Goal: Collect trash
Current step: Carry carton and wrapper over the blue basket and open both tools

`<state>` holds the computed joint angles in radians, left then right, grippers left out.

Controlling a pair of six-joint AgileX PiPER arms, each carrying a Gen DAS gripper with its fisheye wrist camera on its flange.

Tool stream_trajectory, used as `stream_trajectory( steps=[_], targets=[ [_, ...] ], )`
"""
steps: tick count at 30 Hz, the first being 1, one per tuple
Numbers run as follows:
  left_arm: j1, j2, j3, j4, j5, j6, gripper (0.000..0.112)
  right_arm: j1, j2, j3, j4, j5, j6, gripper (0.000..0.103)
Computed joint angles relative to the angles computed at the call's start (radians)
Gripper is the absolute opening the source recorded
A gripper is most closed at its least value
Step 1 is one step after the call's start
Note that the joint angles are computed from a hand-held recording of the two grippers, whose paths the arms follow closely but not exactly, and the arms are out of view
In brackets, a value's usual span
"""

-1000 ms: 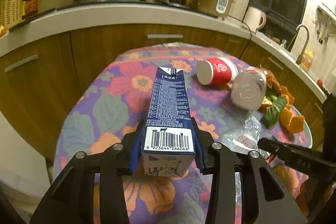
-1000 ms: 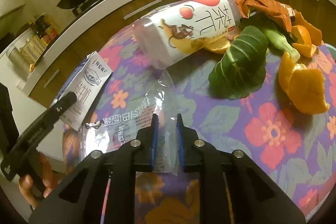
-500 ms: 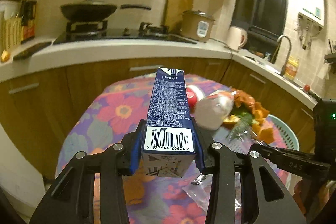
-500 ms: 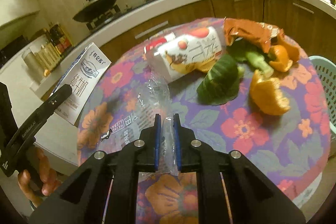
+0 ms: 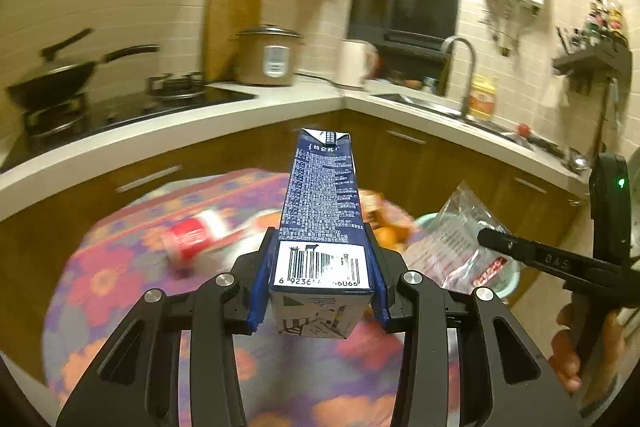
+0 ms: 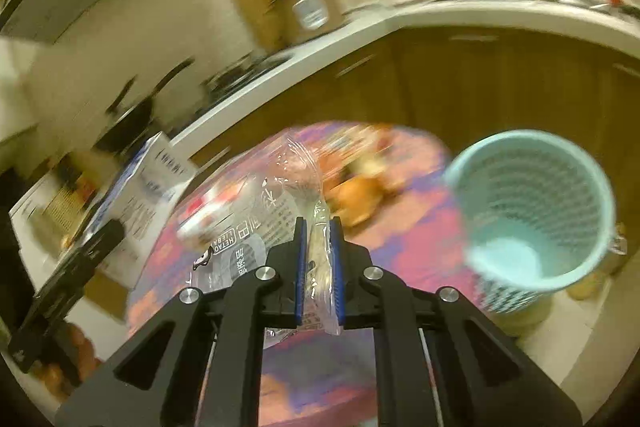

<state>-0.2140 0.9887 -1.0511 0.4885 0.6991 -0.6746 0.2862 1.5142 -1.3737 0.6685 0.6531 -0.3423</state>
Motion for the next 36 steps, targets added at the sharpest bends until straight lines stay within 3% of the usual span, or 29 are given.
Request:
stream_trajectory(
  steps=[3, 6, 12, 18, 24, 28, 33, 35, 36],
  targets=[
    [-0.038, 0.159, -0.133, -0.067, -0.014, 0.052, 0.039, -0.054, 0.004, 0.005, -0.169, -0.115, 0.108, 0.009],
    [-0.142, 0.363, -0.323, -0.021, 0.049, 0.051, 0.039, -0.139, 0.070, -0.013, -0.190, -0.148, 0.135, 0.009],
    [-0.187, 0.724, -0.660, -0.218, 0.068, 0.228, 0.039, -0.260, 0.241, -0.083, -0.296, -0.171, 0.265, 0.009],
    [-0.191, 0.951, -0.875, -0.331, 0.124, 0.304, 0.039, -0.283, 0.409, -0.219, -0.422, -0.125, 0.406, 0.009],
    [-0.182, 1.080, -1.018, -0.413, 0.178, 0.351, 0.038, -0.309, 0.477, -0.256, -0.316, -0.059, 0.307, 0.013],
    [-0.178, 1.145, -1.102, -0.450, 0.214, 0.373, 0.044, -0.325, 0.474, -0.246, -0.271, -0.037, 0.254, 0.024],
    [-0.178, 1.109, -1.022, -0.451, 0.173, 0.364, 0.046, -0.343, 0.452, -0.220, -0.251, -0.035, 0.223, 0.028],
    [-0.176, 1.075, -0.971, -0.447, 0.147, 0.358, 0.048, -0.346, 0.431, -0.197, -0.244, -0.045, 0.210, 0.034],
    [-0.180, 1.057, -0.947, -0.436, 0.136, 0.347, 0.048, -0.343, 0.416, -0.185, -0.248, -0.053, 0.213, 0.042]
  ],
)
